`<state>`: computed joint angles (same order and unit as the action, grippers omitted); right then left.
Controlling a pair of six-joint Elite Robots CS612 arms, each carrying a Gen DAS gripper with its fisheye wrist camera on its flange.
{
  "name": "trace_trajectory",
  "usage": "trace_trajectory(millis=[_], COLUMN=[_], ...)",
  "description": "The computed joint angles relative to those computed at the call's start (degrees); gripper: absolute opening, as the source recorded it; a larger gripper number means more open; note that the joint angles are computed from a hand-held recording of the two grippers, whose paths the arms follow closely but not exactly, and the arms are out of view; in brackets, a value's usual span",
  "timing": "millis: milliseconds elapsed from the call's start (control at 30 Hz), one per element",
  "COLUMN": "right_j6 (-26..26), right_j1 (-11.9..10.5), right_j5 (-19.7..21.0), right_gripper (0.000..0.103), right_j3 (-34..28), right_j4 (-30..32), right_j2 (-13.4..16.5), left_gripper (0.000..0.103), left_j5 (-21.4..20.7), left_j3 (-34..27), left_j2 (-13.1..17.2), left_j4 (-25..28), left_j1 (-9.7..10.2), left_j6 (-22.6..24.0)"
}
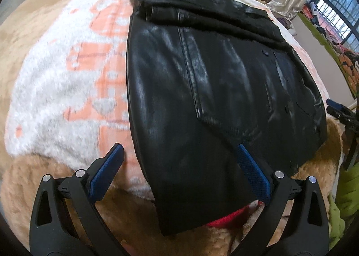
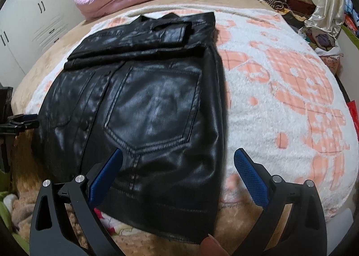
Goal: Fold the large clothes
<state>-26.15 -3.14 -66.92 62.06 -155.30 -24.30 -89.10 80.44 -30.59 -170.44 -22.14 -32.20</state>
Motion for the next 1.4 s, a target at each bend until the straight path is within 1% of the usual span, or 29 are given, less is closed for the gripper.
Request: trace_trajectory(millis=[100,233,333,400,533,633,667,700,733,800,833,867,900,933,967,1000,1033,1067,1100,1167,1300,1400], right_j6=[-2.0,-4.1,-5.4,-5.9,-7.4,-7.3,-7.4,-8.0,-9.2,-10.8,-11.8,-12.0,-11.9,-12.0,-11.9,-11.7,-11.3,-10.5,-9.3,-5.1,4.5,12.6], right_j1=[-0.1,-0.2,-0.3,-0.3,-0.2,-0.2,-0.3,-0.4,-0.6,-0.7,-1.0,-1.3,-1.9,-2.4,-2.8,-3.4,-3.7,-4.0,-4.2,-4.6,-4.7,-4.5], right_j5=[-0.1,-0.5,-0.8,-0.9,-2.4,-4.0,-4.0,-3.3,-1.8,-0.3,1.4,3.3,7.0,9.8,13.2,17.6,20.0,22.5,24.7,28.9,33.0,34.5], right_gripper=[0.099,0.099,0.099,0.099,0.099,0.098,0.093,0.084,0.069,0.053,0.037,0.018,0.014,0.013,0.013,0.013,0.013,0.013,0.013,0.012,0.011,0.011], right_j3=[0.4,1.0,0.8,0.7,-0.3,-2.4,-2.8,-3.2,-3.1,-1.2,0.0,0.7,1.3,1.7,2.1,2.6,2.7,2.7,2.5,1.2,-3.3,-7.5], right_j4=[2.5,5.0,7.5,8.4,10.7,14.8,16.0,17.4,18.7,16.4,14.5,13.4,12.5,12.1,11.1,9.8,8.8,7.6,6.3,3.8,-0.7,-5.6], right_j2=[-0.3,-0.7,-0.8,-0.7,-0.2,0.8,1.0,1.2,1.1,0.3,-0.3,-0.7,-1.2,-1.5,-1.8,-2.1,-2.2,-2.2,-2.1,-1.3,1.1,3.4], left_gripper=[0.092,0.083,0.083,0.083,0.083,0.083,0.083,0.083,0.083,0.083,0.08,0.063,0.054,0.045,0.037,0.033,0.027,0.022,0.021,0.014,0.011,0.011], left_j5=[-1.8,-3.4,-2.8,-2.6,-2.5,-2.4,-2.4,-2.5,-2.4,-2.3,-2.4,-2.1,-1.3,-0.9,-1.6,-2.1,-2.3,-2.7,-3.1,-2.9,-2.8,-0.8], left_j3=[0.5,0.6,0.6,0.6,0.7,1.0,0.9,0.8,0.6,0.3,0.2,0.3,0.4,0.5,0.8,1.2,1.4,1.8,2.0,2.4,2.6,1.6], left_j2=[0.1,0.3,0.3,0.3,0.3,0.1,0.2,0.3,0.3,0.4,0.4,0.4,0.2,0.2,0.1,0.0,-0.1,-0.3,-0.4,-0.8,-1.5,-1.9], left_j4=[-1.0,-1.8,-1.1,-1.3,-1.1,-0.8,-0.6,-0.3,0.2,0.9,1.0,0.8,0.9,1.0,0.1,-1.0,-1.7,-2.7,-3.8,-5.5,-10.9,-13.7], left_j1=[0.21,0.46,0.22,0.13,-0.04,-0.22,-0.3,-0.36,-0.43,-0.53,-0.5,-0.56,-0.62,-0.58,-0.32,-0.12,-0.02,0.12,0.26,0.42,0.88,1.18], left_j6=[-0.3,-0.5,0.2,-0.2,-0.7,-0.4,-0.2,0.0,0.1,0.3,0.4,0.2,0.0,-0.5,-1.0,-1.5,-1.9,-2.2,-2.3,-2.2,-1.9,-1.6])
